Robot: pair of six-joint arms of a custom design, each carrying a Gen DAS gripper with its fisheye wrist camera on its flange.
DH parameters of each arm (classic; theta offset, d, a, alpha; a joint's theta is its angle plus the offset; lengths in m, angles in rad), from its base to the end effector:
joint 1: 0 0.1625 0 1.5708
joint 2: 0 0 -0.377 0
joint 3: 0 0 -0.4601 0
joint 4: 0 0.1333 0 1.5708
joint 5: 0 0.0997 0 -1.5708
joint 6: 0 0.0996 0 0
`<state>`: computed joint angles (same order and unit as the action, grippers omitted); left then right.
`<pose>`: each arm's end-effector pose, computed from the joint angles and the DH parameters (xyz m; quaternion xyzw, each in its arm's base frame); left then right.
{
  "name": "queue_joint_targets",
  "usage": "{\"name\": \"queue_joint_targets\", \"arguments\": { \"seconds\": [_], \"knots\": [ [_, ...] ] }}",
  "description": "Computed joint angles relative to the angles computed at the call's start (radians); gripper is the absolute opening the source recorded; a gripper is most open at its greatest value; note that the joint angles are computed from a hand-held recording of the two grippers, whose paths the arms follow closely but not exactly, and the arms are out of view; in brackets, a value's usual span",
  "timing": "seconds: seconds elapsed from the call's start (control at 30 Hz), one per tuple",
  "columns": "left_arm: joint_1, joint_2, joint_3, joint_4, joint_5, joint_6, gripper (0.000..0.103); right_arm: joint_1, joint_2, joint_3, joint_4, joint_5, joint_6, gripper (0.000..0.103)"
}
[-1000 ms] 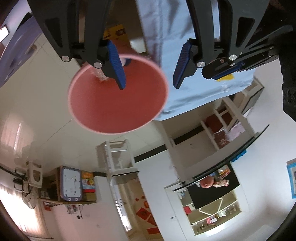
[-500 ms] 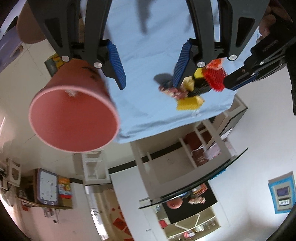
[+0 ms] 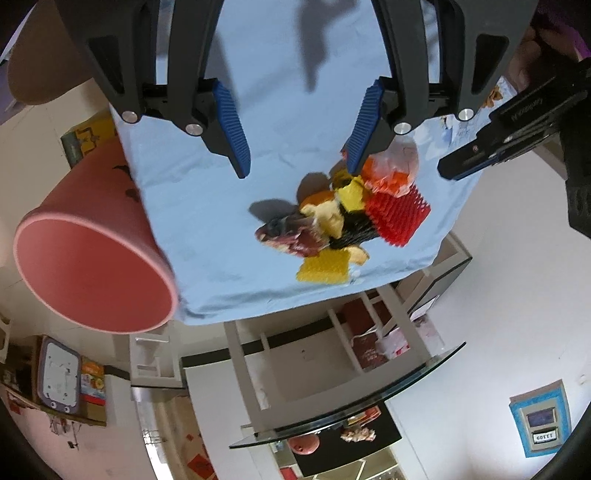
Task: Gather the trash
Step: 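Move both grippers back to the pile toward the printed bag and wrapper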
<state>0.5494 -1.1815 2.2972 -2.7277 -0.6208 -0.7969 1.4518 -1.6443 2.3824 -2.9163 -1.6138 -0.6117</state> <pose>-0.2696 -0.4164 0.0442 0.0902 0.8846 -0.3720 0.2665 0.0745 -0.4635 0.2041 0.2264 -0.9268 0.2719 0.1260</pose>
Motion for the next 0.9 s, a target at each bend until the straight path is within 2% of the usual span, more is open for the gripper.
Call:
{"name": "queue_joint_targets", "arguments": {
  "seconds": [0.17, 0.37, 0.47, 0.7, 0.9],
  "knots": [
    [0.022, 0.015, -0.018, 0.006, -0.051, 0.031, 0.025, -0.007, -0.014, 0.016, 0.002, 0.013, -0.008, 0.070],
    [0.036, 0.036, -0.039, 0.018, -0.066, 0.051, 0.025, 0.008, -0.015, 0.028, -0.020, 0.012, -0.051, 0.079],
    [0.047, 0.035, -0.041, 0.027, -0.070, 0.037, 0.025, 0.005, -0.010, 0.015, 0.027, 0.026, -0.053, 0.080],
    [0.075, 0.055, -0.069, 0.072, -0.090, 0.028, 0.025, 0.000, 0.002, 0.004, 0.039, 0.048, -0.076, 0.080],
    [0.103, 0.075, -0.089, 0.069, -0.113, 0.051, 0.025, -0.002, 0.033, -0.030, 0.054, 0.045, -0.057, 0.077]
  ]
}}
